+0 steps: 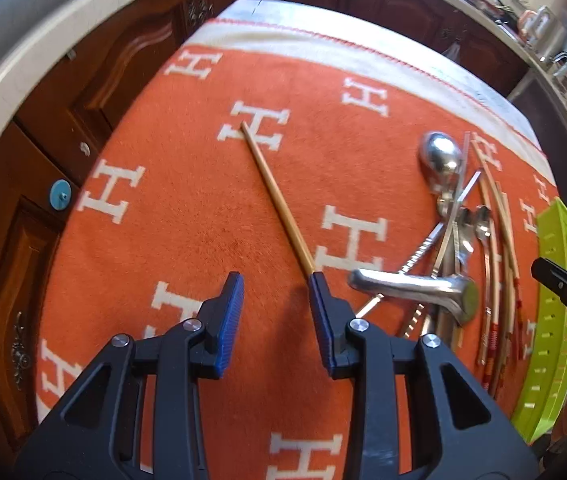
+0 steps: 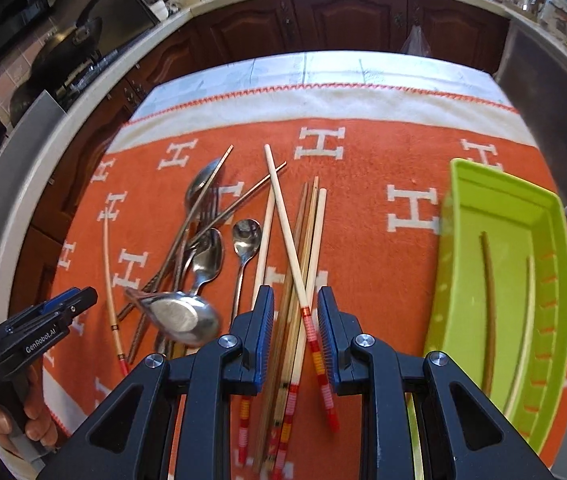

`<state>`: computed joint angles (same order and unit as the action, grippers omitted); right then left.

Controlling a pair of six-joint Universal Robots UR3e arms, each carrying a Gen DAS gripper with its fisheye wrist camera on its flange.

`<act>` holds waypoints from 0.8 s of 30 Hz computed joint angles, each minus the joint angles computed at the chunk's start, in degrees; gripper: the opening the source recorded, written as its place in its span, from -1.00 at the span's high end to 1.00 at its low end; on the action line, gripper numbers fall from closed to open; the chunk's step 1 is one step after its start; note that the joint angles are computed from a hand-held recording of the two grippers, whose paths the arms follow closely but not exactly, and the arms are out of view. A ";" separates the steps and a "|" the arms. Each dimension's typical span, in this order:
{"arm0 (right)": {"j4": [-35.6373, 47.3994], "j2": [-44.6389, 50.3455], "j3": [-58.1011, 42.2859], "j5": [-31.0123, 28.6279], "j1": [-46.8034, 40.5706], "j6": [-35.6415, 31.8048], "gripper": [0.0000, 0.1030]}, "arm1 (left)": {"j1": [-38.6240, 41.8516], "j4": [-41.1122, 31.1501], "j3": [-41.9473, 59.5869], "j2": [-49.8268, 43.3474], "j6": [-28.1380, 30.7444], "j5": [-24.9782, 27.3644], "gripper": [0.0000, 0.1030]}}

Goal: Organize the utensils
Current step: 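Grasp a wooden chopstick with the left tool while the right tool grasps a red-banded chopstick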

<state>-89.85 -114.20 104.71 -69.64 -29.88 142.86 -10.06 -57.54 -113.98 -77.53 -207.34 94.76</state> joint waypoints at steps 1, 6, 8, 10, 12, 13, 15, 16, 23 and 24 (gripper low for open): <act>-1.66 1.36 0.31 -0.57 1.37 0.97 0.57 | 0.21 0.62 0.07 -1.14 -0.12 0.07 0.41; -9.69 7.18 2.01 -3.16 6.44 4.01 0.57 | -1.66 2.26 2.98 -6.13 -0.67 3.45 0.41; -11.23 8.17 2.73 -3.60 7.35 4.11 0.57 | -2.40 2.13 4.50 -7.95 -0.93 4.55 0.40; -12.62 8.90 3.51 -4.12 8.08 3.98 0.57 | -2.65 2.05 5.28 -8.72 -0.96 4.82 0.35; -14.59 8.64 4.89 -4.59 8.60 3.71 0.60 | -2.64 1.87 5.53 -8.74 -0.96 4.65 0.31; -14.81 8.26 5.41 -4.19 8.33 2.88 0.63 | -2.51 1.84 5.57 -8.73 -0.85 4.43 0.31; -15.46 7.70 6.23 -3.32 7.78 1.92 0.68 | -1.82 1.49 5.07 -7.68 -0.76 3.45 0.31; -15.79 7.28 6.53 -3.29 7.77 2.06 0.72 | -1.24 1.33 4.73 -7.06 -0.73 2.72 0.31; -11.78 3.84 6.33 -0.53 4.39 0.58 0.90 | 0.04 2.13 3.83 -4.36 -0.02 1.40 0.31; -10.89 3.07 6.20 0.04 3.66 0.25 0.90 | -0.18 2.10 4.37 -4.98 0.06 1.40 0.31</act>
